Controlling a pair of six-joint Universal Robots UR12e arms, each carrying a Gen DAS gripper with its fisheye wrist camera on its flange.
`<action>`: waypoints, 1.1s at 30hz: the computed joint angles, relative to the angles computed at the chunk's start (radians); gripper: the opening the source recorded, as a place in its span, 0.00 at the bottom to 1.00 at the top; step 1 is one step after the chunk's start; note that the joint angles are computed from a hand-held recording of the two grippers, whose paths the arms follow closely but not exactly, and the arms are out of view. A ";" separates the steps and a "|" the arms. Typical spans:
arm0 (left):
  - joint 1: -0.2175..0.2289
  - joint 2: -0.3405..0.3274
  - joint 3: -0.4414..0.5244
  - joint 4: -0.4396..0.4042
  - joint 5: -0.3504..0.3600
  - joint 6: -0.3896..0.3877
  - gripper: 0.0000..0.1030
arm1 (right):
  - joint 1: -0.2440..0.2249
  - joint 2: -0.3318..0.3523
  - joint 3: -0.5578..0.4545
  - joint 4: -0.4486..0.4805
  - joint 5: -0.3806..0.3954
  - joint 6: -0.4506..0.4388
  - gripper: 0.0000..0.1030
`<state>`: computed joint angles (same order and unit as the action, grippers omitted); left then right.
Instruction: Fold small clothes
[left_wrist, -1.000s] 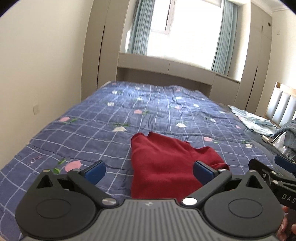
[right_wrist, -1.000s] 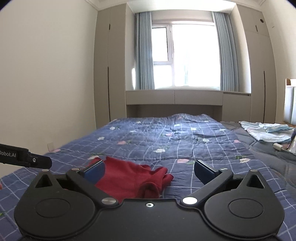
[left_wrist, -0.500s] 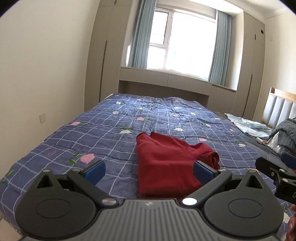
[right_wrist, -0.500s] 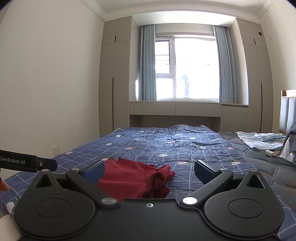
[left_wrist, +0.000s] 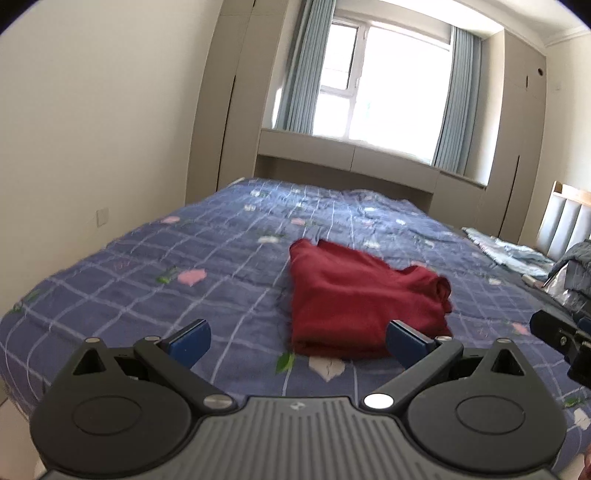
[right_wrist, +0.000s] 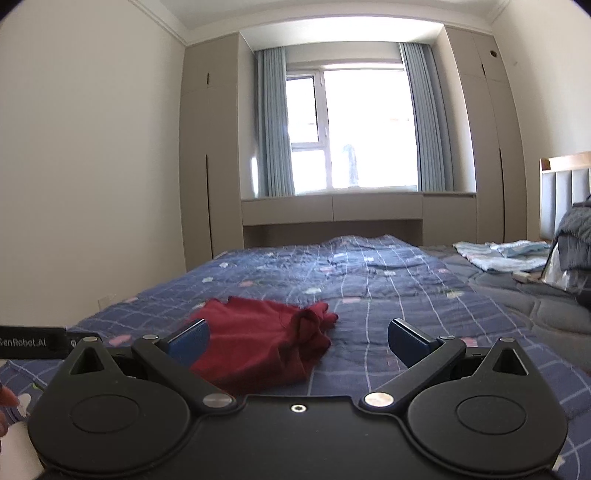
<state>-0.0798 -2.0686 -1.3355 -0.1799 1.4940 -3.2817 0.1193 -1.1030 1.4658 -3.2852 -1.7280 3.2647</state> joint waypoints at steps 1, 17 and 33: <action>-0.001 -0.001 -0.004 0.000 0.001 0.004 1.00 | 0.001 0.001 0.003 0.002 -0.004 0.002 0.99; -0.009 -0.016 -0.008 -0.058 0.051 0.025 1.00 | 0.003 0.024 0.004 0.072 -0.037 0.029 0.99; -0.012 -0.019 -0.003 -0.074 0.059 0.033 1.00 | 0.001 0.023 0.005 0.092 -0.040 0.046 0.99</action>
<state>-0.0917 -2.0874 -1.3389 -0.2542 1.5530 -3.2491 0.1199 -1.0805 1.4710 -3.1932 -1.7676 3.3104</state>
